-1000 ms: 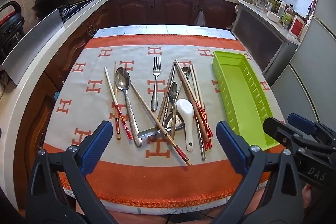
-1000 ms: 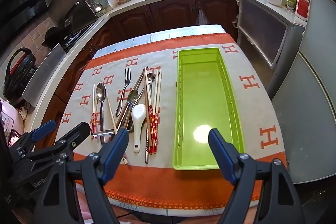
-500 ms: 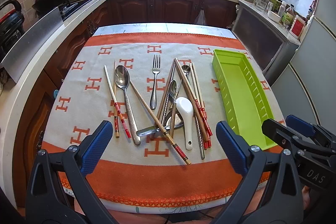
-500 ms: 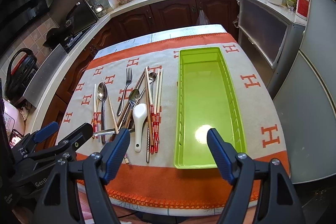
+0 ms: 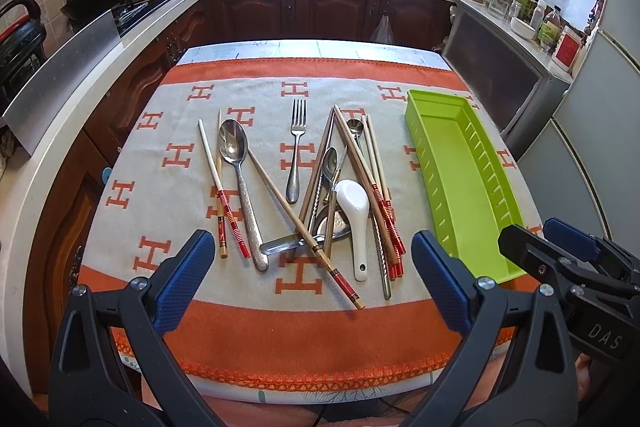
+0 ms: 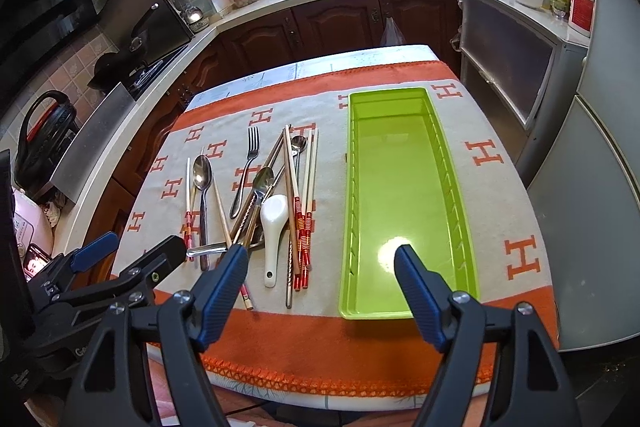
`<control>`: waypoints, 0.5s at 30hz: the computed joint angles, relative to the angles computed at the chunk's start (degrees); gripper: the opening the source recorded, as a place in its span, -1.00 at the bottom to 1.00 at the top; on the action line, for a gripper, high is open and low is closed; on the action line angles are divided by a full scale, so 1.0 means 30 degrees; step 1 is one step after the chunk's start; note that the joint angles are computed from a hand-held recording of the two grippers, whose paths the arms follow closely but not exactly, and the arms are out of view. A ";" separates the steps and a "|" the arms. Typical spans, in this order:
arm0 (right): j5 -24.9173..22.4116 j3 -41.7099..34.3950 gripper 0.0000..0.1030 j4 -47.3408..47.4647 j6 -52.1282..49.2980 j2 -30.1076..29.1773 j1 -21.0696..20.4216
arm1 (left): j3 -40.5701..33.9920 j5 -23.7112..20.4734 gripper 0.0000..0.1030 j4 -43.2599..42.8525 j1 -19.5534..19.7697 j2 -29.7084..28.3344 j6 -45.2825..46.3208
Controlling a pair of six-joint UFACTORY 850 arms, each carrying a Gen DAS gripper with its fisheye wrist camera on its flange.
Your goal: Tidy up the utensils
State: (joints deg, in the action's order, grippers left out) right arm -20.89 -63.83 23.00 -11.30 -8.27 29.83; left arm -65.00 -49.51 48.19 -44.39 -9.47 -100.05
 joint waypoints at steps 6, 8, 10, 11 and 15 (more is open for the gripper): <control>0.0037 0.0018 0.47 0.0085 -0.0047 -0.0004 0.0001 | 0.0075 0.0002 0.91 0.0042 -0.0050 -0.0030 -0.0129; 0.0023 0.0007 0.47 -0.0049 0.0083 -0.0008 0.0018 | 0.0069 -0.0001 0.91 0.0033 -0.0046 -0.0030 -0.0105; 0.0027 0.0047 0.47 -0.0087 0.0185 0.0015 0.0042 | 0.0061 0.0005 0.91 0.0012 -0.0042 -0.0037 -0.0087; 0.0013 0.0054 0.47 -0.0002 0.0121 0.0017 0.0041 | 0.0052 -0.0014 0.91 -0.0003 -0.0043 -0.0040 -0.0071; 0.0038 0.0055 0.47 0.0043 0.0025 0.0010 0.0018 | 0.0155 0.0044 0.91 -0.0075 -0.0064 -0.0018 -0.0113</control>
